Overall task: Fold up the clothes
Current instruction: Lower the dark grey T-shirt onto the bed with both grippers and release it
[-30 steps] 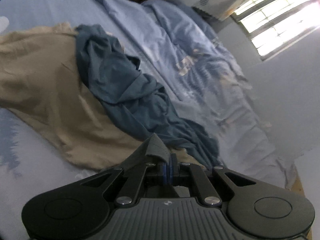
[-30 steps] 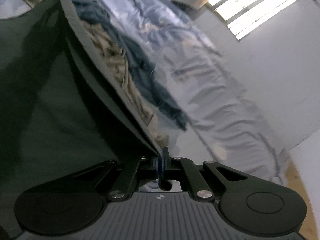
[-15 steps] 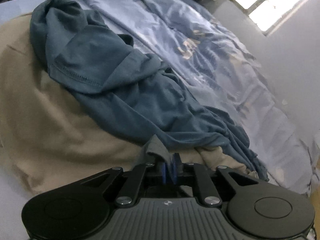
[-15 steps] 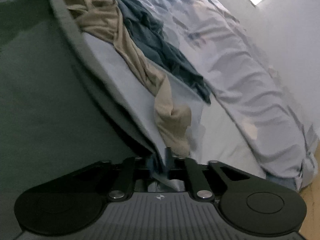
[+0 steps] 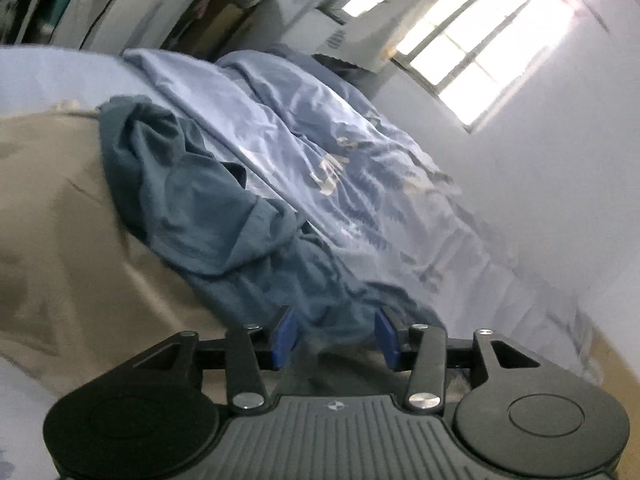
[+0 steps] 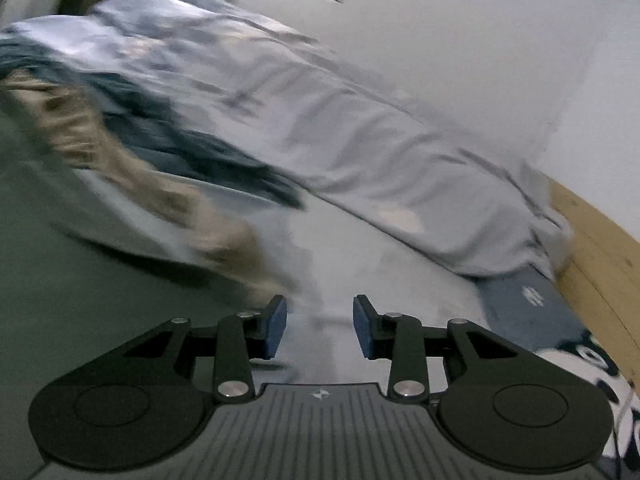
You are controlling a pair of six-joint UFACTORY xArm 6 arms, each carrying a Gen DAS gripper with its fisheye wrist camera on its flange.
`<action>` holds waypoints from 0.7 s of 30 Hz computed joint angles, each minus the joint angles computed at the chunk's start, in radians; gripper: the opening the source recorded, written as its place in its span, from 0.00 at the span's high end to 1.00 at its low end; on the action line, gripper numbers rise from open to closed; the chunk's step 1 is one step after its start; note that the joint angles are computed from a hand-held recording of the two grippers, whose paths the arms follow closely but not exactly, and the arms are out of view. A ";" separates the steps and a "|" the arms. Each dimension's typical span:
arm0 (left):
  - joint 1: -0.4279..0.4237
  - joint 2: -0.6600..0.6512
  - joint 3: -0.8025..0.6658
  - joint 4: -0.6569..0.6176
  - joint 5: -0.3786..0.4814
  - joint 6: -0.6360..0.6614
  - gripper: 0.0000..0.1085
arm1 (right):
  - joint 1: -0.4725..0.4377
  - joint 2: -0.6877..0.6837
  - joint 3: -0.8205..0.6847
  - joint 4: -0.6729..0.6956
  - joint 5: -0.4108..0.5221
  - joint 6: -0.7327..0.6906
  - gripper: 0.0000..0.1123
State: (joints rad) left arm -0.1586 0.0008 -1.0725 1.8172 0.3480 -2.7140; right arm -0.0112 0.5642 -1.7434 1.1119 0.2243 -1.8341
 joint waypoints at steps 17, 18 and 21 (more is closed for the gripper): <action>-0.209 -0.235 0.331 -0.399 0.085 0.341 0.54 | 0.246 -0.111 0.212 0.060 0.087 -0.424 0.52; -0.208 -0.243 0.345 -0.415 0.071 0.364 0.55 | 0.261 -0.102 0.206 0.065 0.074 -0.448 0.52; -0.205 -0.260 0.381 -0.495 0.042 0.462 0.69 | 0.299 -0.068 0.182 0.076 0.023 -0.518 0.52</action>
